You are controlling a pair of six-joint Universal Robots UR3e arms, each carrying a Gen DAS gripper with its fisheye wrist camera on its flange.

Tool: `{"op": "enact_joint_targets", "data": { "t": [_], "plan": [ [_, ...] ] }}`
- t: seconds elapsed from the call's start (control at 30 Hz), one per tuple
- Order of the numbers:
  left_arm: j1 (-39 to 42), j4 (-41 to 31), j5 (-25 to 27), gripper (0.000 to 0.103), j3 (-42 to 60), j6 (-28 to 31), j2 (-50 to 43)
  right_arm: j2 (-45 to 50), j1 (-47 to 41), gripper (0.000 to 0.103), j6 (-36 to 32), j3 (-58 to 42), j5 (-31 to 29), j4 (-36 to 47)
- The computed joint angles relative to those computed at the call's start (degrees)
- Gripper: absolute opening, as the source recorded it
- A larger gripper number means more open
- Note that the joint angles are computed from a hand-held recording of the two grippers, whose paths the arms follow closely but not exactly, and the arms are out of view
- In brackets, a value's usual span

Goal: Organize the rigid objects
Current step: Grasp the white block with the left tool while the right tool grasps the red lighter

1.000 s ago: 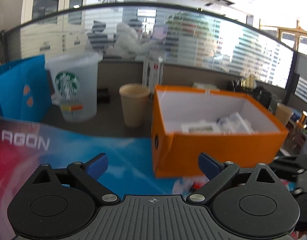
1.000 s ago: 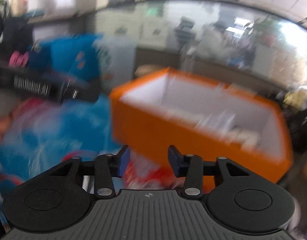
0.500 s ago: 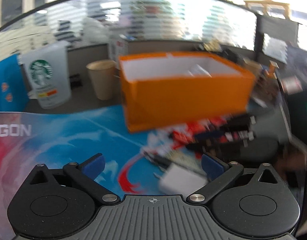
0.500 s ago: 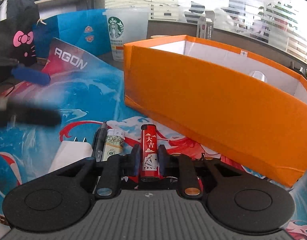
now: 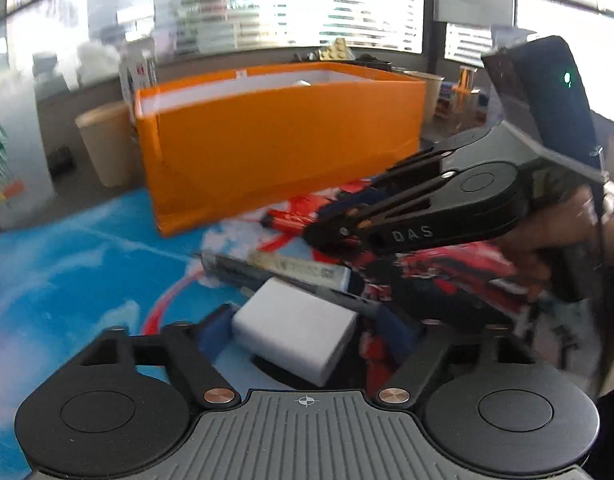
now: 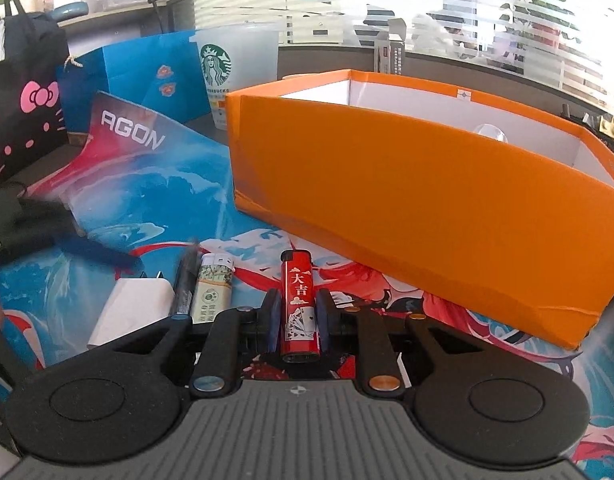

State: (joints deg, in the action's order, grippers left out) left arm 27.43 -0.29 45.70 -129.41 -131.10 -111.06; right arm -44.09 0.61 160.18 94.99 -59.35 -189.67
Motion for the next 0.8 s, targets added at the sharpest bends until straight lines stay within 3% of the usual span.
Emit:
{"op": "enact_joint_targets", "data": {
  "t": [0.3, 0.8],
  "plan": [
    [-1.3, 1.7, 3.5, 0.063, -1.3, -1.6, 1.9, -0.3, -0.3, 0.018, 1.3, 0.7, -0.5, -0.9],
    [0.8, 0.5, -0.5, 0.063, -2.4, -3.2, 8.9, -4.0, -1.6, 0.016, 2.5, 8.2, -0.4, -9.4]
  ]
}}
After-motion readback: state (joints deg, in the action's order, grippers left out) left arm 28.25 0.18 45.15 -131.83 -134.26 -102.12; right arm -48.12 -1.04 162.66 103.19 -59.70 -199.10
